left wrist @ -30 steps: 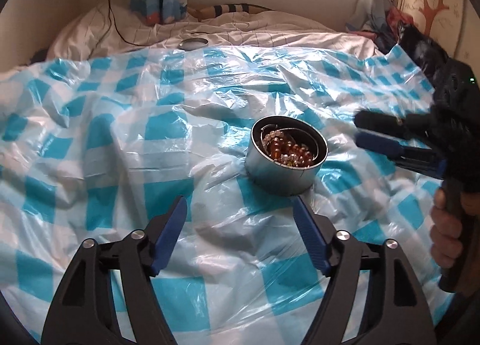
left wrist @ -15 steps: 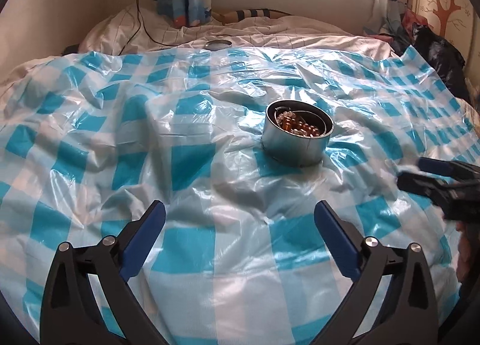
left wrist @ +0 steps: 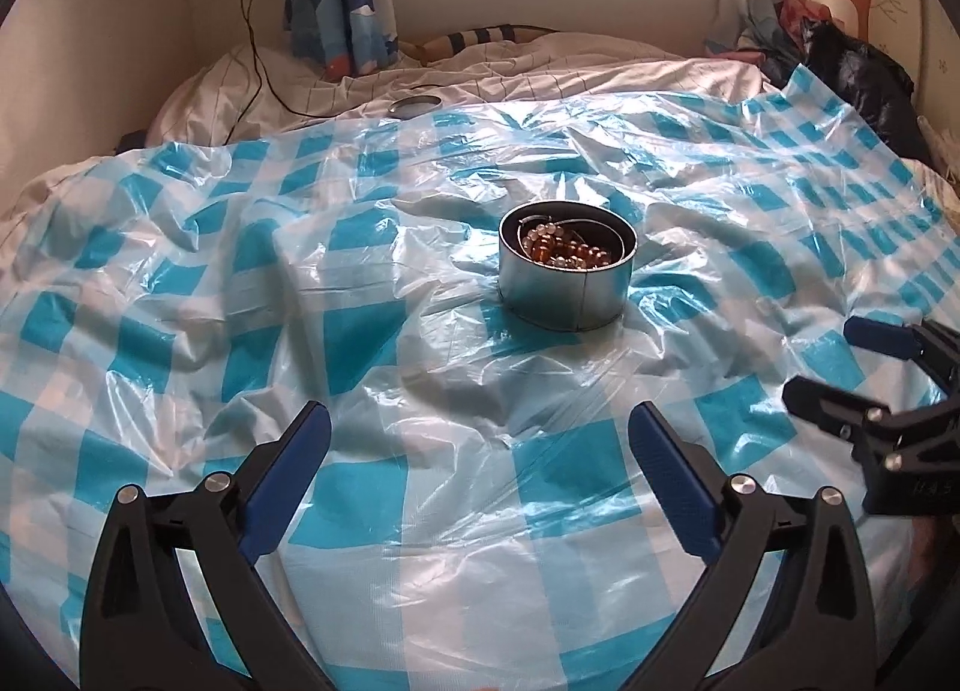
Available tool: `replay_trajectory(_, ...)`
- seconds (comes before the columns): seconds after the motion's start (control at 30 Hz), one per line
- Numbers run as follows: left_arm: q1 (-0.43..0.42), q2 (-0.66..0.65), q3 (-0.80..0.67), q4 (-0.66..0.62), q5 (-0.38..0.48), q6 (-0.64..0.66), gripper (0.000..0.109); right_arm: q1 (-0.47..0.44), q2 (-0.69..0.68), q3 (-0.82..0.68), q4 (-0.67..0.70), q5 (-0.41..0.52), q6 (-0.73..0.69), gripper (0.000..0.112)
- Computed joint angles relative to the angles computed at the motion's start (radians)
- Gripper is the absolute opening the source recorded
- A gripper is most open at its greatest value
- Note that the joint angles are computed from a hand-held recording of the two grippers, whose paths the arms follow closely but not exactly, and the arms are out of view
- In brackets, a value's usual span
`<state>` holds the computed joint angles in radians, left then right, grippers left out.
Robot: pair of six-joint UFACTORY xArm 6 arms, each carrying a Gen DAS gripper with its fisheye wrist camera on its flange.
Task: Organize jewelry
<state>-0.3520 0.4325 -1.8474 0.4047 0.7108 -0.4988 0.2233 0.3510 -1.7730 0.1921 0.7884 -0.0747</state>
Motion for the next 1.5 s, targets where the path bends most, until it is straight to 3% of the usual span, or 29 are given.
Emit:
replay_trajectory(0.17, 0.018, 0.026, -0.01, -0.014, 0.0, -0.034, 0.096, 0.013, 0.009, 0.0, -0.025, 0.001, 0.0, 0.094)
replay_trajectory(0.57, 0.016, 0.054, -0.044, -0.069, 0.007, 0.022, 0.096, 0.031, 0.042, -0.03, -0.039, 0.008, 0.013, 0.095)
replay_trajectory(1.5, 0.012, 0.054, -0.041, -0.058, 0.001, 0.013, 0.096, 0.026, 0.061, -0.056, -0.049, 0.039, 0.055, 0.096)
